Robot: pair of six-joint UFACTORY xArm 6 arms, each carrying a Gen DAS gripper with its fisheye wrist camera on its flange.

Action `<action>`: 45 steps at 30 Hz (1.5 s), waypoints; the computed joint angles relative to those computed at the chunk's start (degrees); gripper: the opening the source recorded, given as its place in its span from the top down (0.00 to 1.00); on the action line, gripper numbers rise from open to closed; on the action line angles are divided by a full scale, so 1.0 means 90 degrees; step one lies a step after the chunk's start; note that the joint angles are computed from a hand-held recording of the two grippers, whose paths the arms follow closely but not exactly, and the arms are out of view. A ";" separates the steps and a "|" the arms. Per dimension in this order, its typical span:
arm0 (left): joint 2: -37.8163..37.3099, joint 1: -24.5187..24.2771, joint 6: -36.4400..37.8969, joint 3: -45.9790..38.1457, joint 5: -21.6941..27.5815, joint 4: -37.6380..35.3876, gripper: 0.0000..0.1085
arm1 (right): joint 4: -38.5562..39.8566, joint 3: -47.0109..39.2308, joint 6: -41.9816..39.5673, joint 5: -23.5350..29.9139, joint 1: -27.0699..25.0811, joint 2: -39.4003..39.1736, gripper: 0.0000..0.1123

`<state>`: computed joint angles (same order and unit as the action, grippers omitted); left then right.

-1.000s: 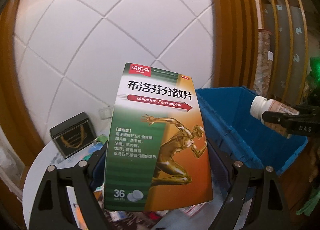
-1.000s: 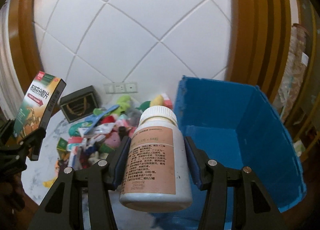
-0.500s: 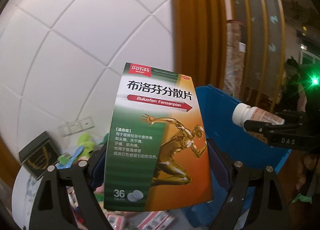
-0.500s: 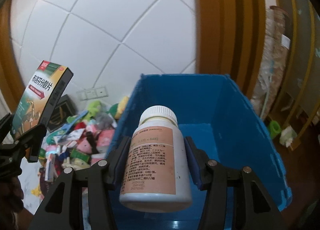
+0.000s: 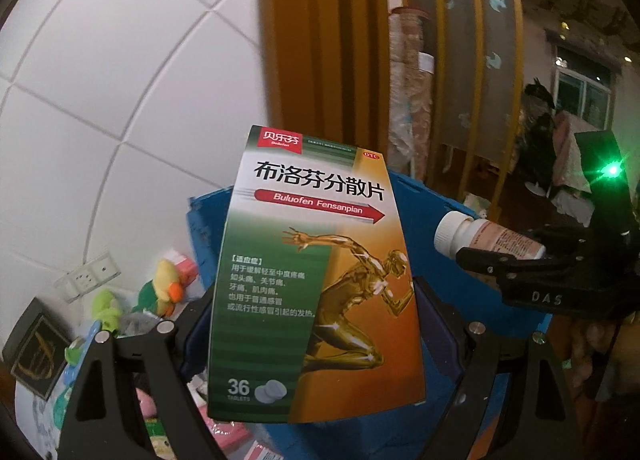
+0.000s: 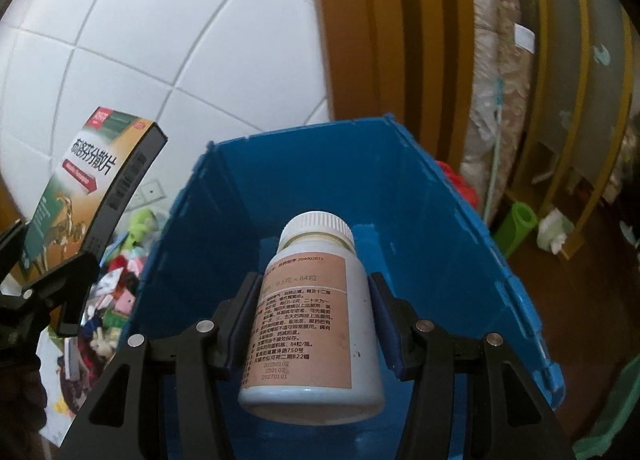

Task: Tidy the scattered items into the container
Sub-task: 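Open both tools to drop the bottle and box into the crate, then move both tools back over the pile of items on the table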

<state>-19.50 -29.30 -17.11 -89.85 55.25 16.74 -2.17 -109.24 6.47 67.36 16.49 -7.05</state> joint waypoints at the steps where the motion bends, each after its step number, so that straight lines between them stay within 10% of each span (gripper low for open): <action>1: 0.0127 -0.0007 0.0064 -0.0132 -0.0002 -0.0089 0.20 | 0.0014 0.0010 0.0019 -0.0013 -0.0060 0.0006 0.53; 3: 0.0401 -0.0017 0.0145 -0.0444 0.0110 -0.0190 0.18 | -0.0051 0.0081 0.0106 -0.0124 -0.0110 -0.0011 0.46; 5: 0.0561 -0.0009 0.0046 -0.0639 0.0170 -0.0115 0.10 | -0.0123 0.0046 0.0188 -0.0207 -0.0163 0.0042 0.08; 27: -0.2345 0.1187 -0.0866 0.2197 0.1235 0.0329 0.10 | 0.0209 0.0176 -0.0315 -0.0340 0.1005 0.0209 0.10; 36: -0.4244 0.2622 0.0089 0.3391 0.2114 -0.0309 0.10 | -0.0153 0.0312 0.0077 -0.0299 0.2480 0.0144 0.09; 45: -0.5818 0.5339 0.2231 0.4386 0.3006 -0.2152 0.10 | -0.0629 0.0522 0.0451 -0.0463 0.3867 0.0163 0.09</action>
<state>-71.86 18.75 2.97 -50.38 82.30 -2.63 -7.83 -104.55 10.53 63.19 51.29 -5.59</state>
